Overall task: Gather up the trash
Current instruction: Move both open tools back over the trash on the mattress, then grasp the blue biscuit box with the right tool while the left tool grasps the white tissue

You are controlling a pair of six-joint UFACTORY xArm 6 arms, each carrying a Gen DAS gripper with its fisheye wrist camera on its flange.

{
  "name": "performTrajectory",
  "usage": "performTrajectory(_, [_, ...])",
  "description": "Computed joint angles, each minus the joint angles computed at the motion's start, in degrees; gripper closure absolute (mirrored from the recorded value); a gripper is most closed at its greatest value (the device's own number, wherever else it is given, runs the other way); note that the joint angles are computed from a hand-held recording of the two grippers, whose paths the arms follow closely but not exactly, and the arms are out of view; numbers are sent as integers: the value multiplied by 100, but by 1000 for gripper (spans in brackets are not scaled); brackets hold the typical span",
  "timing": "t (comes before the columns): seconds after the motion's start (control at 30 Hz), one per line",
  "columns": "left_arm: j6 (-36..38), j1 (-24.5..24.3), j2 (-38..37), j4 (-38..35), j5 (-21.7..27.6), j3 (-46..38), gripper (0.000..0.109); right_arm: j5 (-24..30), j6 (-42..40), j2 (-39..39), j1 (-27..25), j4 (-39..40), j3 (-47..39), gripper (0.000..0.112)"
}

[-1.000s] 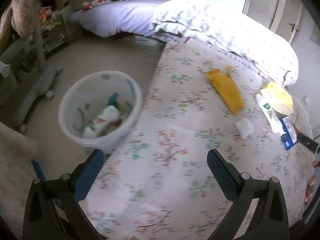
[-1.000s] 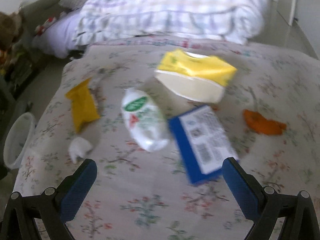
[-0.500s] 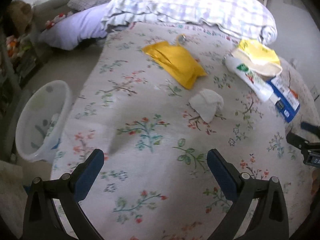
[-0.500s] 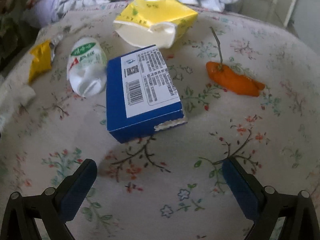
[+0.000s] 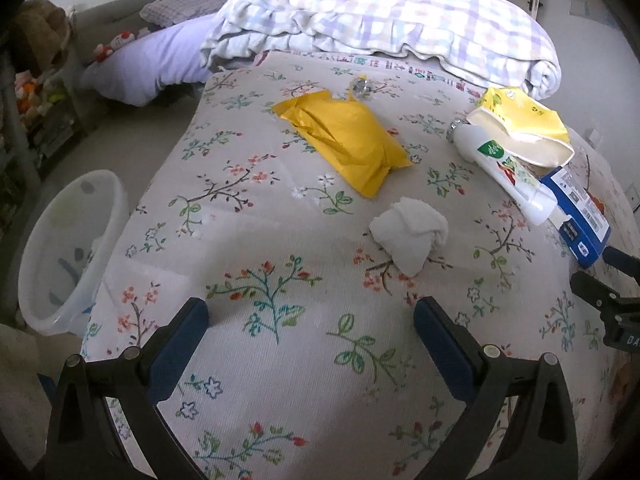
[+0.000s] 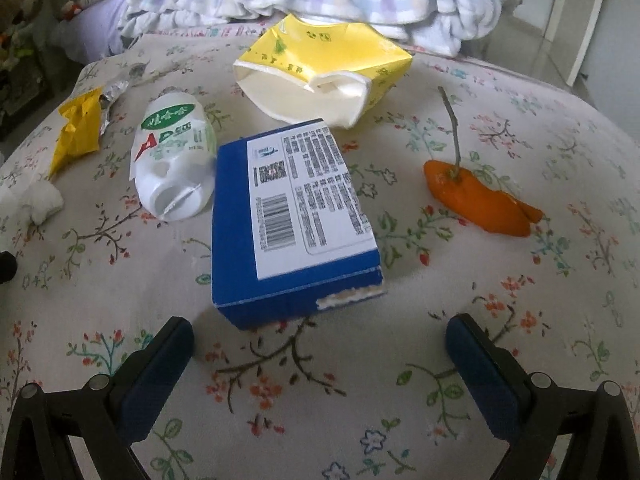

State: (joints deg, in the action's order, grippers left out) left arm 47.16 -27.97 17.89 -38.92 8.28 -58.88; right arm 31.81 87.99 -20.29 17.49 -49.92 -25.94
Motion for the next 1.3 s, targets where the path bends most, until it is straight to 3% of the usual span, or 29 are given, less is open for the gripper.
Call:
performTrajectory(0.17, [-120, 2, 28, 281, 341, -152, 6, -340, -317, 144, -84, 26, -94, 10])
performTrajectory(0.47, [929, -218, -31, -633, 622, -248, 18, -513, -331, 138, -205, -49, -235, 25])
performTrajectory(0.63, [1165, -226, 33, -1002, 787, -440, 36, -648, -282, 47, -352, -20, -157, 36])
performTrajectory(0.7, [1245, -212, 52, -1165, 893, -511, 44, -651, -349, 46, -349, 19, -154, 47])
performTrajectory(0.77, [1385, -195, 72, -1364, 1023, -585, 53, -679, -378, 15, -358, 32, -137, 47])
performTrajectory(0.83, [1487, -179, 82, -1470, 1161, -634, 72, -711, -349, -51, -357, 15, -106, 47])
performTrajectory(0.93, [1504, -144, 75, -1476, 1438, -691, 86, -717, -299, -201, -352, -9, -54, 48])
performTrajectory(1.3, [1736, -51, -230, -1613, 1675, -555, 90, -661, -17, -708, -253, -18, 27, 50])
